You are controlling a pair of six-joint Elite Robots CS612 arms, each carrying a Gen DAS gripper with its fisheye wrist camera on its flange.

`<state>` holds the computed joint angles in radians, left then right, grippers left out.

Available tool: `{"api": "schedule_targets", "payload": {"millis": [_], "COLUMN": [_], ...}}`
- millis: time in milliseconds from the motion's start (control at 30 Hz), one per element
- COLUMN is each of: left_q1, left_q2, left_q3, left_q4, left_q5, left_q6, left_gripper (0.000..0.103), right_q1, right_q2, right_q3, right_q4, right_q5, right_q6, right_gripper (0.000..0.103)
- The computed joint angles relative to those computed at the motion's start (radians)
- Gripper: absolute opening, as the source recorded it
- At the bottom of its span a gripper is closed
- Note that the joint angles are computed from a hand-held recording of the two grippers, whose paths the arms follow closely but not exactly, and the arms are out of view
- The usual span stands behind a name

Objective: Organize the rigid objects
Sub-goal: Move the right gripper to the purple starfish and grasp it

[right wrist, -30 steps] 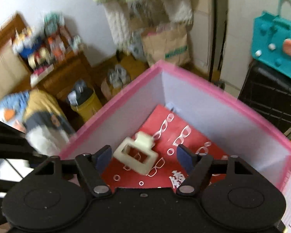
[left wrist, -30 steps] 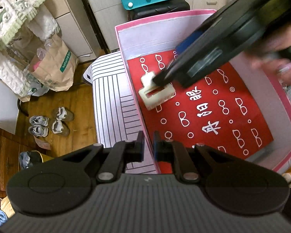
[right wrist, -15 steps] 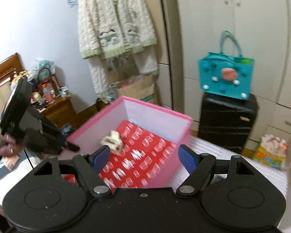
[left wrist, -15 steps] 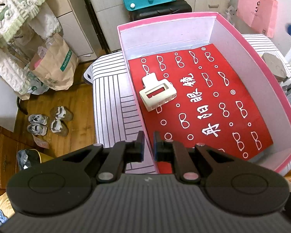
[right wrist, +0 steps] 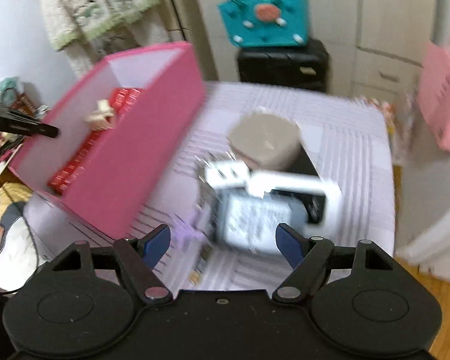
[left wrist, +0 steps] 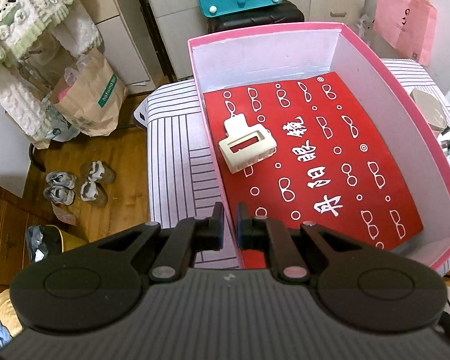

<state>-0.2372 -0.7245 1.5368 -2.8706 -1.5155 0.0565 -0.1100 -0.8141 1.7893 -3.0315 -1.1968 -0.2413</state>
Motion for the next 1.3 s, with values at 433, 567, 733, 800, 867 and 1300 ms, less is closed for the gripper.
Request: {"api": "schedule_targets", "payload": {"millis": [433,567,733,800,867,1300], "left_q1": [-0.005,-0.006,-0.005,-0.005,-0.004,-0.002], "left_q2": [0.003,0.003,0.003,0.003,0.004,0.004], "left_q3": [-0.004,-0.003,-0.002,-0.002,-0.002,-0.003], "left_q4": [-0.002,-0.004,-0.004,-0.004,-0.005,-0.004], "left_q5": [0.021,0.025,0.024,0.023,0.021,0.011], "left_q6": [-0.011,-0.007,-0.003,-0.005,-0.006,-0.004], "left_gripper": [0.006,0.006,0.006,0.006,0.006,0.007], "right_q1": [0.012,0.034,0.073,0.077,0.071,0.063], "right_q2": [0.048,0.061,0.086,0.089,0.089,0.091], "right_q3": [-0.016,-0.035,-0.060,-0.079,-0.092,-0.120], "right_q4": [-0.040,0.002,-0.025,0.034,0.070,0.095], "right_q5": [0.129,0.132,0.004,-0.018,-0.001,0.026], "right_q6": [-0.034,-0.135,-0.291,-0.328,-0.332,-0.269], "right_gripper": [0.065,0.056,0.055,0.056,0.056,0.030]}}
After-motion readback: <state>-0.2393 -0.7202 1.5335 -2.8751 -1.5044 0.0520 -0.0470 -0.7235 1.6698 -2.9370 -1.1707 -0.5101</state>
